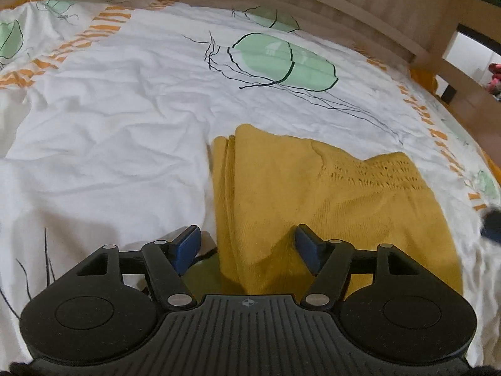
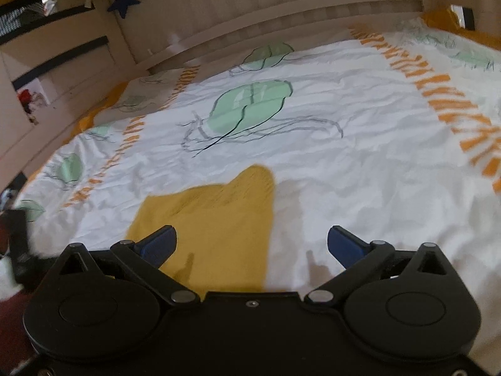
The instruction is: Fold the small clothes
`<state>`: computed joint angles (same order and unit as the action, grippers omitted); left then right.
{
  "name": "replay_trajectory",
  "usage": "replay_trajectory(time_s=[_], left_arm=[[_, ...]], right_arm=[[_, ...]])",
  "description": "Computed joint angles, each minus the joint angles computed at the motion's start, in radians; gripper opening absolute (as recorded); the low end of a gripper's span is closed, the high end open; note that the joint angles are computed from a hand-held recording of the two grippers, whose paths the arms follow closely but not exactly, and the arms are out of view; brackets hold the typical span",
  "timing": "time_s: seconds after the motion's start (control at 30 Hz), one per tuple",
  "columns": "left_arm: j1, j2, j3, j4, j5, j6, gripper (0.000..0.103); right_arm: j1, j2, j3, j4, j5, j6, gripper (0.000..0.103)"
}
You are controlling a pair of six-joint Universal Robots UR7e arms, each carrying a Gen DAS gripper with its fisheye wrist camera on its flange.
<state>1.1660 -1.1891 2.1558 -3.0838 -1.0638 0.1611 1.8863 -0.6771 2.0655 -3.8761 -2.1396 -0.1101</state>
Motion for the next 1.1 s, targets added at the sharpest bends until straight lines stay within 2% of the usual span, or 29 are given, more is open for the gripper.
replay_trajectory(time_s=[0.13,0.23,0.37,0.4,0.53,0.67,0.8,0.9,1.03,1.1], left_arm=[[-0.007,0.0,0.011,-0.021,0.009,-0.003,0.066],[-0.013,0.01,0.015,-0.043,0.021,0.005,0.066],[-0.016,0.022,0.01,-0.052,0.028,0.004,0.067],[-0.018,0.021,0.011,-0.051,0.031,0.003,0.067],[-0.033,0.01,0.014,-0.031,0.056,-0.013,0.071],[-0.071,-0.021,0.043,-0.025,0.119,-0.016,0.076],[-0.111,-0.064,0.083,-0.012,0.167,-0.016,0.085],[-0.14,-0.091,0.111,-0.005,0.205,-0.019,0.097],[-0.172,-0.134,0.147,0.004,0.226,-0.031,0.098],[-0.183,-0.154,0.161,0.013,0.228,-0.042,0.103]], right_arm=[[-0.019,0.037,-0.097,0.038,-0.063,-0.075,0.103],[-0.037,0.06,-0.156,0.1,-0.097,-0.096,0.103],[-0.047,0.125,-0.24,0.189,-0.207,-0.206,0.103],[-0.052,0.136,-0.239,0.154,-0.197,-0.229,0.103],[-0.042,0.132,-0.223,0.118,-0.198,-0.221,0.103],[-0.008,0.123,-0.201,0.052,-0.217,-0.268,0.103],[0.024,0.097,-0.156,-0.002,-0.199,-0.257,0.103],[0.052,0.083,-0.126,-0.021,-0.197,-0.228,0.103],[0.081,0.071,-0.093,-0.038,-0.198,-0.152,0.103],[0.097,0.072,-0.079,-0.054,-0.212,-0.116,0.103]])
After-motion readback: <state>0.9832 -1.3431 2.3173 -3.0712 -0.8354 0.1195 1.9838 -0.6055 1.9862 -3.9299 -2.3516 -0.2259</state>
